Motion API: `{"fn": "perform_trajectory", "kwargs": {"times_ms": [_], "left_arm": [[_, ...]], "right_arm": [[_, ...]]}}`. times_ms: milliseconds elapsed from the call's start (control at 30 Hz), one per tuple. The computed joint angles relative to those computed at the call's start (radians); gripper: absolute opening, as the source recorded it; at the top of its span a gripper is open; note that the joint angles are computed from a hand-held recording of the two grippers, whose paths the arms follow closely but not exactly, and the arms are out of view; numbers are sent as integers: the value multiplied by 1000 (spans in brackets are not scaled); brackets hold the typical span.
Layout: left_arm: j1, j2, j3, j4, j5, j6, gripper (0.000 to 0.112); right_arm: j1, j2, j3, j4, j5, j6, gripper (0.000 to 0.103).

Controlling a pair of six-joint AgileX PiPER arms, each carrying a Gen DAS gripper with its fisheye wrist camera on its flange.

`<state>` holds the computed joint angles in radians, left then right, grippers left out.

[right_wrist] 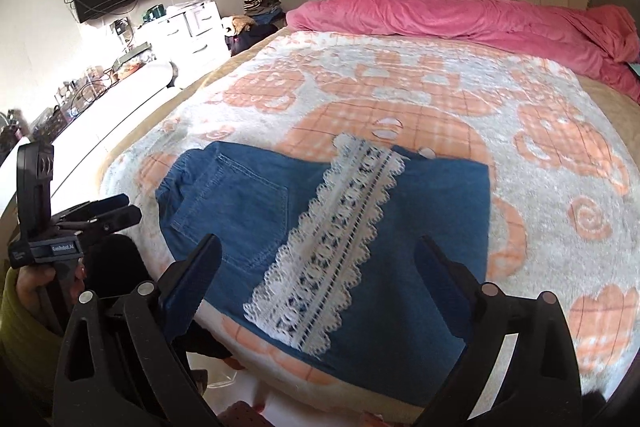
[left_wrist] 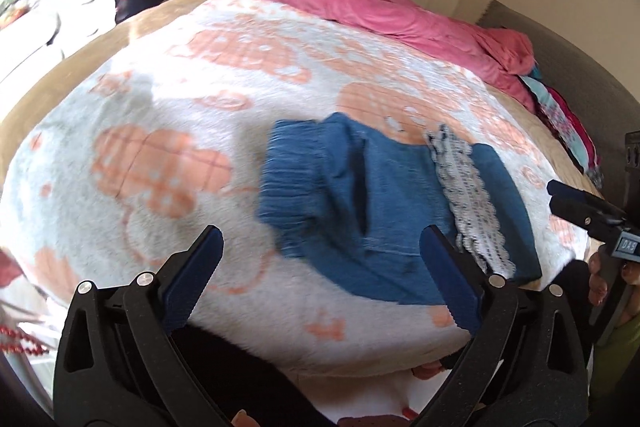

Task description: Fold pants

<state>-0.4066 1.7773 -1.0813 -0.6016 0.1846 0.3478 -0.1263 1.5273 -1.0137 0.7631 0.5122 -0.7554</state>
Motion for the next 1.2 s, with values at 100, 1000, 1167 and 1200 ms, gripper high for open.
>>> {"fn": "perform_trajectory", "kwargs": {"times_ms": [100, 1000, 1167, 1200], "left_arm": [[32, 10, -1, -127, 21, 113, 93], [96, 168, -67, -648, 188, 510, 93], [102, 193, -77, -694, 182, 543, 80], [104, 195, -76, -711, 183, 560, 79]], "right_arm": [[31, 41, -61, -28, 21, 42, 96], [274, 611, -916, -356, 387, 355, 96], [305, 785, -1211, -379, 554, 394, 96], [310, 816, -1263, -387, 584, 402, 96]]}}
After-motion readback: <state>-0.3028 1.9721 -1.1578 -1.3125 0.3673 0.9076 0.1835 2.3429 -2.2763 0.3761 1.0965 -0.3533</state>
